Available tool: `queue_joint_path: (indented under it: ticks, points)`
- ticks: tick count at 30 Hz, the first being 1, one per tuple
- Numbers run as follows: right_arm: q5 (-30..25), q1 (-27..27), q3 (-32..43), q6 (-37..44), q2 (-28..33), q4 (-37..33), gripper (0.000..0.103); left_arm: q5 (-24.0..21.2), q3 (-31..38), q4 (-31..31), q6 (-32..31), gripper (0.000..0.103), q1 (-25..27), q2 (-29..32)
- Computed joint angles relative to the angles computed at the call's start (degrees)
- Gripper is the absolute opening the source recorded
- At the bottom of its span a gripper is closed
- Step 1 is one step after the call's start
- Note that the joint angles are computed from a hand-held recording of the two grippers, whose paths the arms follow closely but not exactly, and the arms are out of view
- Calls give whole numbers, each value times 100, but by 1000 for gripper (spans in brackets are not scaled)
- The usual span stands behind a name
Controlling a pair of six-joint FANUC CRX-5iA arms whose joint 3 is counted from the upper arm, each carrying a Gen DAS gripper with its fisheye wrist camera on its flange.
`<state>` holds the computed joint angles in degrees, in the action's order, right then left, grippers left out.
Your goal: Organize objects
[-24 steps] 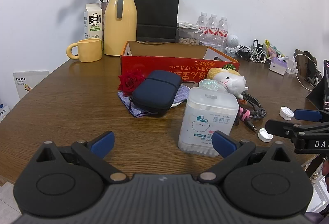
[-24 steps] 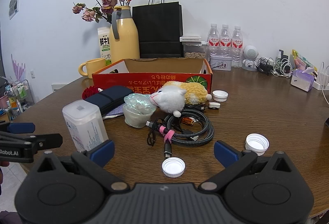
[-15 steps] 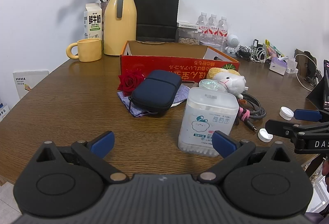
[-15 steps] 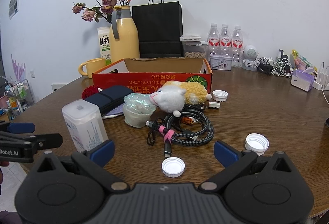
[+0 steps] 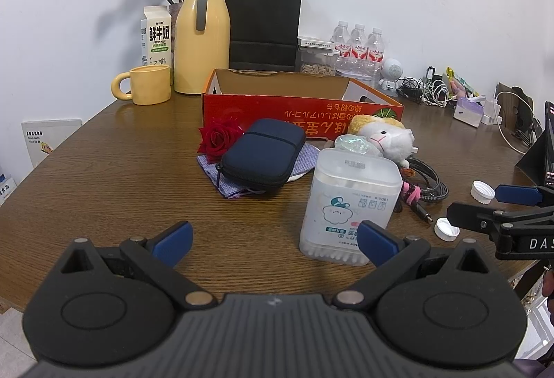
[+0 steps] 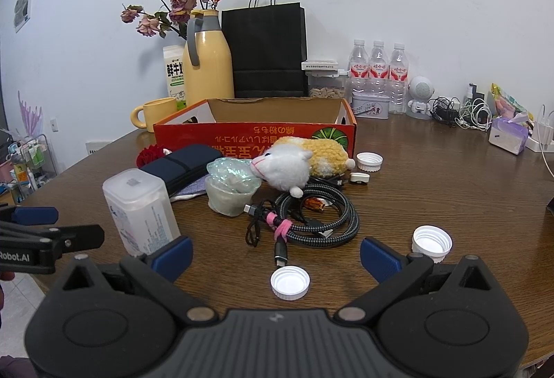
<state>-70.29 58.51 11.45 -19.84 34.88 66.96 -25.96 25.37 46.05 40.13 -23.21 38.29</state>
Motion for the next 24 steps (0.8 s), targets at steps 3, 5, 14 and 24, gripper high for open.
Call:
queue_joint_path:
  ticks: [3, 5, 14, 24]
  points:
    - [2, -1, 1, 3, 0, -1, 103, 2, -6, 17, -17, 103, -1, -1]
    - [0, -2, 1, 4, 1, -1, 103, 21, -31, 38, -40, 103, -14, -4]
    - [-1, -5, 7, 17, 0, -15, 103, 36, -71, 46, -50, 103, -41, -19]
    - [-3, -10, -45, -4, -22, -28, 103, -70, 0, -10, -6, 103, -34, 3]
